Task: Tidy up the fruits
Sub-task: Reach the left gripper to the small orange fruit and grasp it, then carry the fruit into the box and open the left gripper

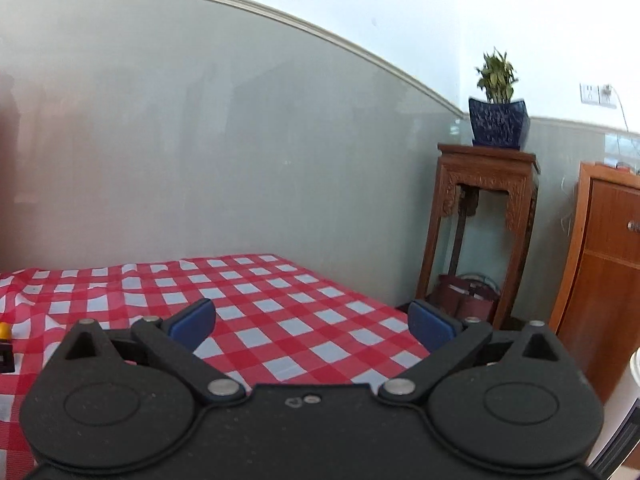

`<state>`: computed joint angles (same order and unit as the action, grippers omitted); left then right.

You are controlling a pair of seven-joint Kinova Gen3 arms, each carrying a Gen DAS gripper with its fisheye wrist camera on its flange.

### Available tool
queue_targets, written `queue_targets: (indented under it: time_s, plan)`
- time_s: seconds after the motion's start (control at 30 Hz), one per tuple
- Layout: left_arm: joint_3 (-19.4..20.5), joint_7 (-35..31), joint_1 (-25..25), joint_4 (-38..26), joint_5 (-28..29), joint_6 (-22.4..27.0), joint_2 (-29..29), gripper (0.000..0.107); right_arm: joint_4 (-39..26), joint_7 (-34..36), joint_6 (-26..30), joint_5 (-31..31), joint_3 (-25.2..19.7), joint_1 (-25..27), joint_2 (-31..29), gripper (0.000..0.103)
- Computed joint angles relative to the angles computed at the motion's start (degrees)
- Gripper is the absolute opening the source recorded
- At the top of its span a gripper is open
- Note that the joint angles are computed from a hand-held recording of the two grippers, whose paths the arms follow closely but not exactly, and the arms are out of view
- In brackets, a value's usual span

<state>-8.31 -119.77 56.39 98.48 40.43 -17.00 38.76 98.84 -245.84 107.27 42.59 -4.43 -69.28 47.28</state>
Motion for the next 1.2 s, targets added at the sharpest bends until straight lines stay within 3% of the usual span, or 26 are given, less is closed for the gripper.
queue_targets:
  time_s: [0.1,0.17,0.2,0.37,0.5,0.63,0.93,1.2]
  plan:
    - [-3.39,-1.11,1.93,-3.9,2.55,4.42,2.24,0.053,2.01,-2.12,-2.32,-0.05,-0.43,-0.12,-1.56,0.097]
    - [-4.96,-0.06,2.58,-5.19,2.48,6.91,2.77,0.034,3.14,-3.33,-3.43,0.44,-0.68,-0.36,-2.35,0.097]
    - [-6.04,0.51,3.09,-5.94,2.63,8.44,3.12,0.029,3.3,-3.47,-3.6,0.69,-0.76,-0.35,-2.42,0.097]
    - [-6.52,4.03,3.36,-5.57,-0.66,8.56,3.04,0.029,2.47,-2.1,-3.14,2.68,-0.85,-0.31,-1.9,0.097]
    - [-3.4,7.67,1.69,-0.88,-5.41,2.33,0.23,0.029,1.69,-0.86,-2.57,3.71,-0.79,-0.56,-1.58,0.097]
    - [-1.51,6.91,-0.06,4.86,-5.61,-4.01,-3.94,0.029,0.83,0.27,-2.4,4.97,-0.73,-0.8,-1.35,0.097]
    - [-3.49,-0.8,-4.46,13.31,5.67,-11.03,-10.16,0.029,-2.63,5.79,-1.88,8.94,-0.18,-1.6,0.52,0.097]
    - [-2.46,-6.86,-11.56,13.36,14.24,-8.93,-9.9,0.029,-5.39,11.19,-2.54,12.04,0.81,-2.25,1.86,0.097]
